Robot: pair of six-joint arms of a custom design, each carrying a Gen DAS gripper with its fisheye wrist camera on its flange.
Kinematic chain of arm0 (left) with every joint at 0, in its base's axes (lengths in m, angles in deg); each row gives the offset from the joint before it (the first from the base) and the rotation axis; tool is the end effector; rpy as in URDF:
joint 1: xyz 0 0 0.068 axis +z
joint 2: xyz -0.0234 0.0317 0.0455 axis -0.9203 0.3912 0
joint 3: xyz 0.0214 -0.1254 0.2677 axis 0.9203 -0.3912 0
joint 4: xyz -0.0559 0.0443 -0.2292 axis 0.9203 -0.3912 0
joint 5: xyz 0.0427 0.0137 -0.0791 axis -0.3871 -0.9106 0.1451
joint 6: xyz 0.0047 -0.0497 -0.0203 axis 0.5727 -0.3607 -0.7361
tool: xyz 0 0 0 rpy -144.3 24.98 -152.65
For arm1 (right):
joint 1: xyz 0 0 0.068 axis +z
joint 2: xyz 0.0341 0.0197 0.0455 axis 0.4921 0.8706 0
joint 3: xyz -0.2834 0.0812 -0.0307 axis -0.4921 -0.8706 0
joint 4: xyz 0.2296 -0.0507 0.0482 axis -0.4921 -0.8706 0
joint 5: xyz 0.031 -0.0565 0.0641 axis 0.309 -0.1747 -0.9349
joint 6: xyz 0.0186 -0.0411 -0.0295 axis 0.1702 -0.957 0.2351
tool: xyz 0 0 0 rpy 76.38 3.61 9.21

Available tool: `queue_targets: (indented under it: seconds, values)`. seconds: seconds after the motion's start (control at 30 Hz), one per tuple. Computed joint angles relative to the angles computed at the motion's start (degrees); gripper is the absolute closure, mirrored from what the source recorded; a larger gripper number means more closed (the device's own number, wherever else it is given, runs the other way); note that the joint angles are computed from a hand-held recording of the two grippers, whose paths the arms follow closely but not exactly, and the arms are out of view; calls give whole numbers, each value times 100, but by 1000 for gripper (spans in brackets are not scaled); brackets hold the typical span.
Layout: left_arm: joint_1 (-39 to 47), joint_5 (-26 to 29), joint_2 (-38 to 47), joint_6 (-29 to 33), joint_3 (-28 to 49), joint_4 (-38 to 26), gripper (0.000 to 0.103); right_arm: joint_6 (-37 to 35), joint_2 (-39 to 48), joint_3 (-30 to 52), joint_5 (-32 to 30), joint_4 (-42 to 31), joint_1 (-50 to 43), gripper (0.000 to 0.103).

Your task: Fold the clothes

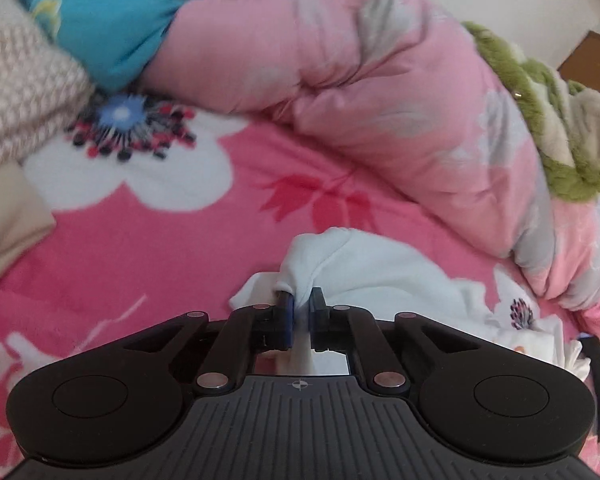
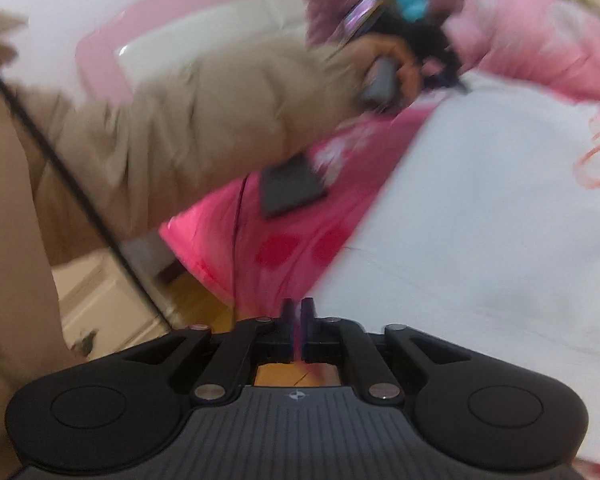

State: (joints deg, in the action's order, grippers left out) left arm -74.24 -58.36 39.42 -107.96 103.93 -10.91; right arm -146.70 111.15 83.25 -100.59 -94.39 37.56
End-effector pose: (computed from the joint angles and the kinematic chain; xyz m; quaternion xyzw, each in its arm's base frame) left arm 0.3972 -0.0405 0.2306 -0.4339 0.8058 -0.0908 0.3927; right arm 0.2900 0.0696 0.2354 -0.5679 0.6920 0.4120 0.1703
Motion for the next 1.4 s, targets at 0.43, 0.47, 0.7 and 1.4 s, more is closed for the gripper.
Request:
queue_targets:
  seconds: [0.43,0.47,0.7,1.4]
  values:
    - [-122,-724,-694,-176,196,-1445,57,494,172,-147,27,275,-216,101]
    - [-194,-882,-799,-271,185,-1522,57,517,212,-84,-60,182,-352,101]
    - [-1528,-1632,-1444,-223,75,-1415,53,728,620,566,-769,-478,-1503,87]
    - [-3484,-941,981,1324,1027,82,51,6273,1893,1530,796,5421,-3473,68]
